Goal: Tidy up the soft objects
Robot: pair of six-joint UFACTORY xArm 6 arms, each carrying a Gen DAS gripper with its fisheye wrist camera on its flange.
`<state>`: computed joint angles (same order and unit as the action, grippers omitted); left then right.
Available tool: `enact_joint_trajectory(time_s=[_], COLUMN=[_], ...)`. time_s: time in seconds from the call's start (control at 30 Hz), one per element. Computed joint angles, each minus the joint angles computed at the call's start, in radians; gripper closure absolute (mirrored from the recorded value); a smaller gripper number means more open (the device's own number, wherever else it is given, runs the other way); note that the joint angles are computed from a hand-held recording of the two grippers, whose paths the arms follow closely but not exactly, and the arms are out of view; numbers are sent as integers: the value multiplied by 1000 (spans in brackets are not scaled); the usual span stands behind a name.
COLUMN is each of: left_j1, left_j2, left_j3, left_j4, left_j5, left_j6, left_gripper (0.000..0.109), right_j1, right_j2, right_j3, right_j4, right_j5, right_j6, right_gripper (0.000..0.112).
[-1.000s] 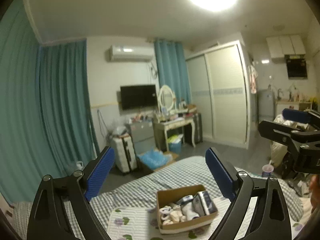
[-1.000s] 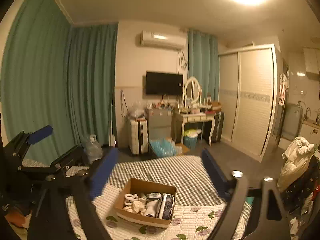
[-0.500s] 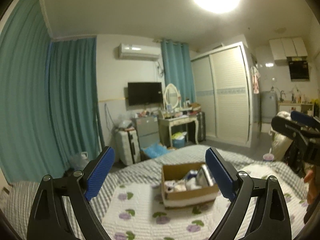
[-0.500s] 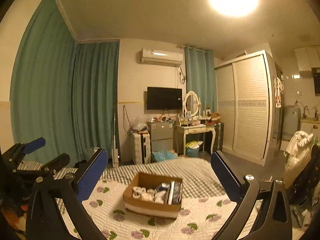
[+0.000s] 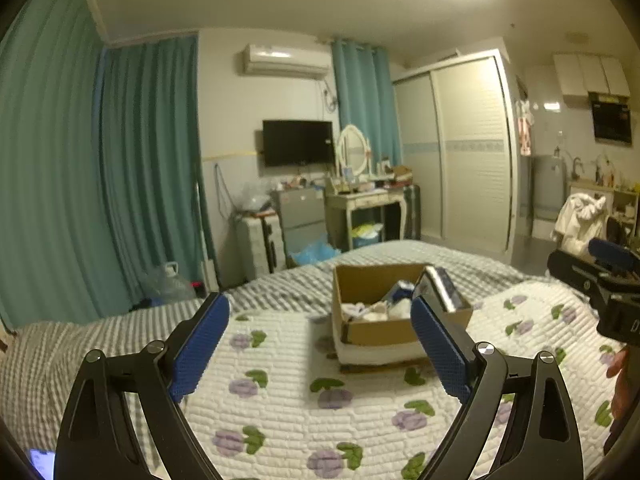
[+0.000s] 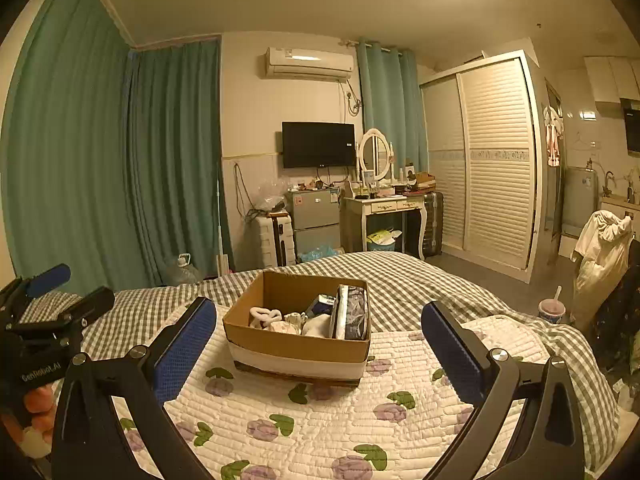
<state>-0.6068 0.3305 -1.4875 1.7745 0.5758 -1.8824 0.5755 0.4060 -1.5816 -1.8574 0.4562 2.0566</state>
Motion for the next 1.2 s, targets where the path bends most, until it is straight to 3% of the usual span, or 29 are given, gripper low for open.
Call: enact_joint_trajectory(time_s=[0.37,0.8,1.2], left_j1=[9,42,38], left_j2=[-1,7,-1], left_j3=[18,7,15], left_j4=[8,5,16], left_j5=[-12,-103,-98], left_j6=[-18,-37,-46], left_gripper=[15,15,15], right_j1=[-9,-6,4], right_j2=[32,43,58], right_j3=[-41,-37,-37], right_j4=[36,66,98], right_j5=[-12,-26,3], right_j6=[-31,-52,-73], right_gripper=[9,9,9])
